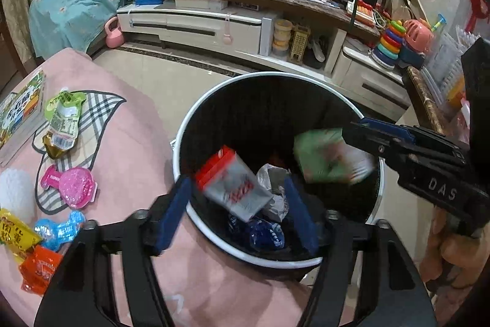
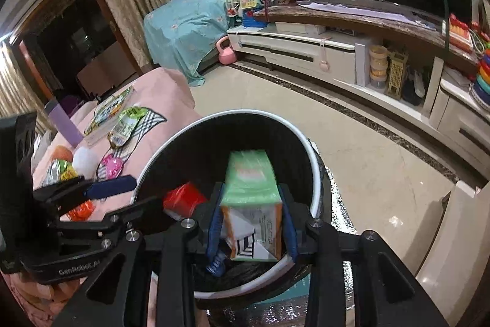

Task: Collect trash
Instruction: 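Open both tools to drop the two boxes into the bin, then move both tools back over the table toward the can and snack bags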

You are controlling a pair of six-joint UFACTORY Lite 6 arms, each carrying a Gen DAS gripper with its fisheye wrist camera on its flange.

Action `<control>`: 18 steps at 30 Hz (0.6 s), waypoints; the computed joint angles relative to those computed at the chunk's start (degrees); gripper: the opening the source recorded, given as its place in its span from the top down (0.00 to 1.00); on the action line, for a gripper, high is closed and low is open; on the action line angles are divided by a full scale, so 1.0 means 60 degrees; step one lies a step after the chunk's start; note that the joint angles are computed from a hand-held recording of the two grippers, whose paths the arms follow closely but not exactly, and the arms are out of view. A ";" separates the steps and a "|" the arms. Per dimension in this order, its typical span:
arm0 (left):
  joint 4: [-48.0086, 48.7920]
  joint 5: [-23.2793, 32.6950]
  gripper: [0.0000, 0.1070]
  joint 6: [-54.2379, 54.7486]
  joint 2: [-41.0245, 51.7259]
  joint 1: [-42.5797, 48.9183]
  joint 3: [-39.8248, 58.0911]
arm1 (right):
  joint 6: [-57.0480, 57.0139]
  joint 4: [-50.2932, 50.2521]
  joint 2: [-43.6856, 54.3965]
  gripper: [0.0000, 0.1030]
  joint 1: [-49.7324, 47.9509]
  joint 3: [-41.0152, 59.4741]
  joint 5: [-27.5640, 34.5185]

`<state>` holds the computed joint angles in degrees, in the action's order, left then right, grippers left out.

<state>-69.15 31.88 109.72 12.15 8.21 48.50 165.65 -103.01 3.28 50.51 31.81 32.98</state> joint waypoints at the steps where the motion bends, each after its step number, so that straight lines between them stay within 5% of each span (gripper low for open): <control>1: -0.0055 0.0120 0.35 0.0126 -0.0059 0.0165 -0.0044 | 0.0068 -0.0064 -0.0062 0.63 -0.0041 -0.0057 -0.0005; 6: 0.0202 0.1112 0.30 0.0215 0.0001 0.1382 -0.0023 | 0.0284 0.0211 -0.0400 0.60 0.0575 -0.0239 0.0511; 18: 0.0726 0.2720 0.24 0.1790 0.0432 0.5234 0.0070 | 0.1225 0.0759 0.0563 0.14 0.2857 0.0887 0.2139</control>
